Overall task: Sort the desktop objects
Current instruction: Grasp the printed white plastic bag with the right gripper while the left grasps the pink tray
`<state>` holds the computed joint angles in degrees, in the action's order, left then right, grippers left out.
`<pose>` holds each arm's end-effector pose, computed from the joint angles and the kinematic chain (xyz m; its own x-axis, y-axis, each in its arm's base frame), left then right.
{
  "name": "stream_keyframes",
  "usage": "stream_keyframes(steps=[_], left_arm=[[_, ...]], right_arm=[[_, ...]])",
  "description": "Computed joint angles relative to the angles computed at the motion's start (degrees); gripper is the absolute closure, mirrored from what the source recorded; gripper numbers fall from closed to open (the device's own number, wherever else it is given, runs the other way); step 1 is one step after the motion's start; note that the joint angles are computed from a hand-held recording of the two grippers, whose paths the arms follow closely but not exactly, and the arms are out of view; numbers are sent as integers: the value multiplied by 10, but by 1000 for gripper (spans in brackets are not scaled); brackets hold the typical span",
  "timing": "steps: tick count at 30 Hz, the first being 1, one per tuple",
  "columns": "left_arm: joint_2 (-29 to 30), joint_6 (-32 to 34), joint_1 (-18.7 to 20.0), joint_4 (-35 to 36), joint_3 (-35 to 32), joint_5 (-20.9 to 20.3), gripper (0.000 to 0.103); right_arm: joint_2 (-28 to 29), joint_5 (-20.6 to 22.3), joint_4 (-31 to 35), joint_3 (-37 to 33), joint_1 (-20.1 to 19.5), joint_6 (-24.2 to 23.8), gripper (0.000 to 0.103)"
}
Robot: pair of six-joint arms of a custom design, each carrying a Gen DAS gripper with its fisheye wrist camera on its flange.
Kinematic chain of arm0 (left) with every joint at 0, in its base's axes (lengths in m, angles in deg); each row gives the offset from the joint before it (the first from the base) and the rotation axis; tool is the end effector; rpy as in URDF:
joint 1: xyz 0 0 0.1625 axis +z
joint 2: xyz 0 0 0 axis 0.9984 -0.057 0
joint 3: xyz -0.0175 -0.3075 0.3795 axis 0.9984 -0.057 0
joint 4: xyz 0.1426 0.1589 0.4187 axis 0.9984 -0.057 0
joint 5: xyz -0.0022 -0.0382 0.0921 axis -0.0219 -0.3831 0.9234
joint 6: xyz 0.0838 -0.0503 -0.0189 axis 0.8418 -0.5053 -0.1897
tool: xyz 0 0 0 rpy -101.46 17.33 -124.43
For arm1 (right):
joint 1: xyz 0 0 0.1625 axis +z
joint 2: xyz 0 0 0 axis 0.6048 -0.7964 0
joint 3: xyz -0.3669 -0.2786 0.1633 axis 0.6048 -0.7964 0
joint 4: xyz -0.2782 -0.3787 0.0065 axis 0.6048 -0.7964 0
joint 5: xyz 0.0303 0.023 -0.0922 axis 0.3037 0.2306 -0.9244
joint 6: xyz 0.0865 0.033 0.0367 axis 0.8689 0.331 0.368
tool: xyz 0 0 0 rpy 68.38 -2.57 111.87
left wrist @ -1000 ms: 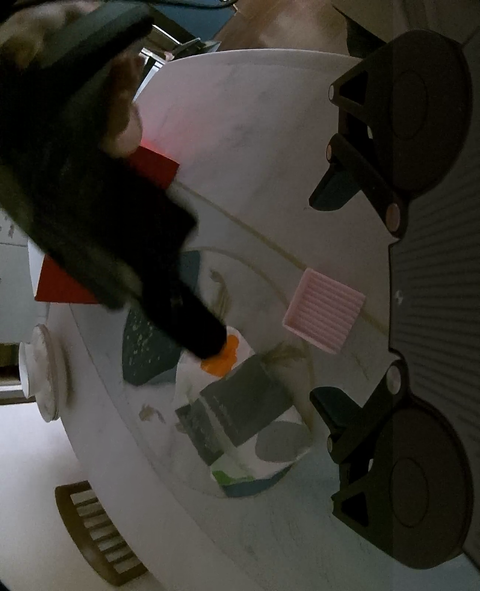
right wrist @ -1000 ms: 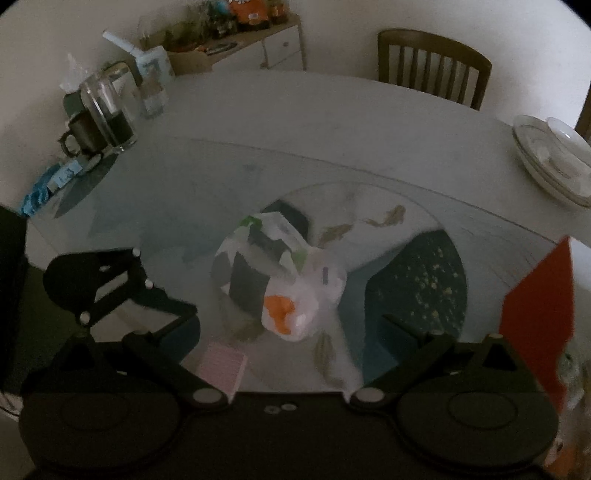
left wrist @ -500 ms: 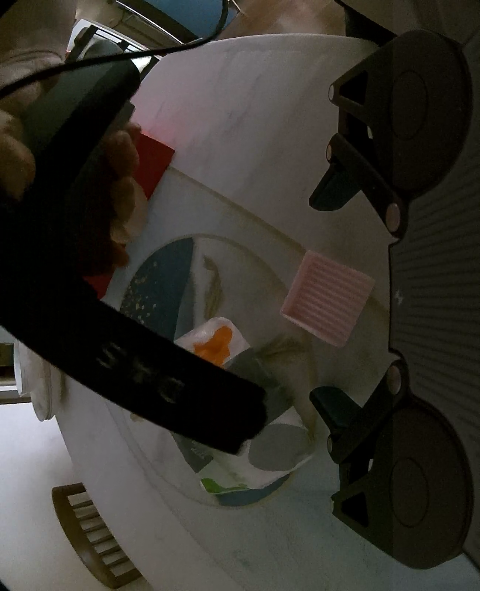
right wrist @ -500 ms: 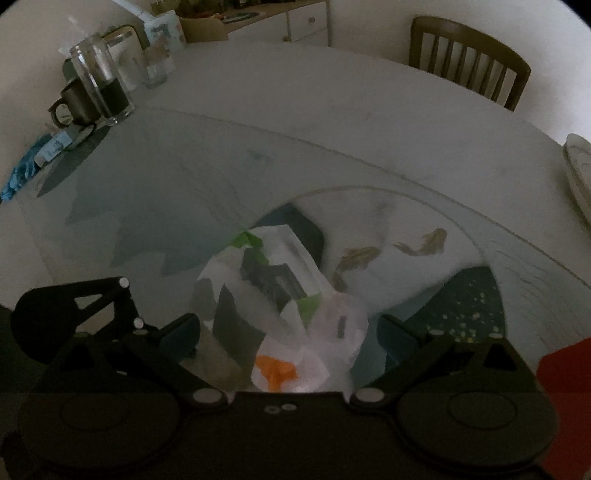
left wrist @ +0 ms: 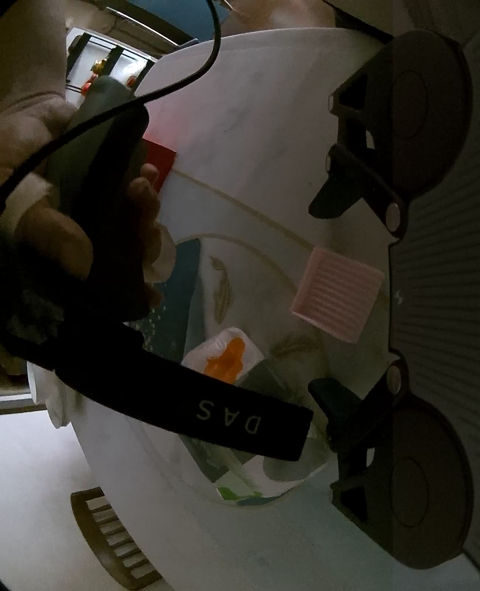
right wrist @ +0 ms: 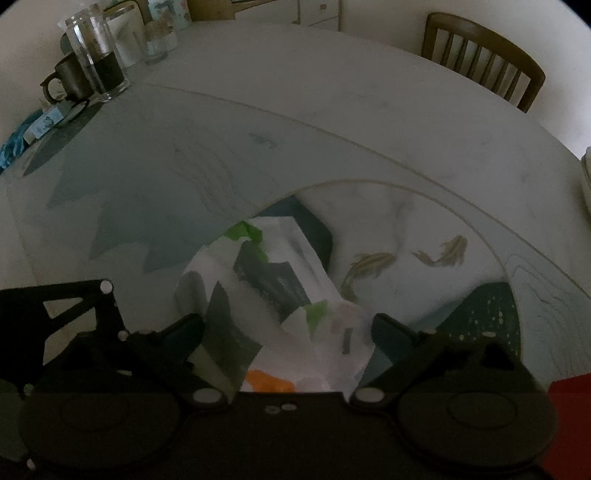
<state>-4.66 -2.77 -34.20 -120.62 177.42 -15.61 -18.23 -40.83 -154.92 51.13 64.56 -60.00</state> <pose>-0.2091 -0.6073 0.1296 -0.7248 0.2171 -0.6538 0.5260 0.7873 -0.3217 0.2682 -0.8447 0.1506 -0.2218 -0.9138 0.3403 -0.8923 0.3309 0.3070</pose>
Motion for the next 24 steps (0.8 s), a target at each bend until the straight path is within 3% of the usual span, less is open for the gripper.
stream_keyframes(steps=[5, 10, 15, 24], left_arm=[[-3, 13, -1, -3, 3, -2, 23], [-4, 24, -4, 0, 2, -9, 44], [-3, 28, -5, 2, 1, -10, 56], [1, 1, -10, 6, 1, 7, 57]], right_arm=[[3, -5, 2, -2, 0, 0, 12], [3, -4, 3, -5, -1, 1, 20], [1, 3, 8, -8, -3, 12, 30], [-10, 11, -17, 7, -6, 32, 52]])
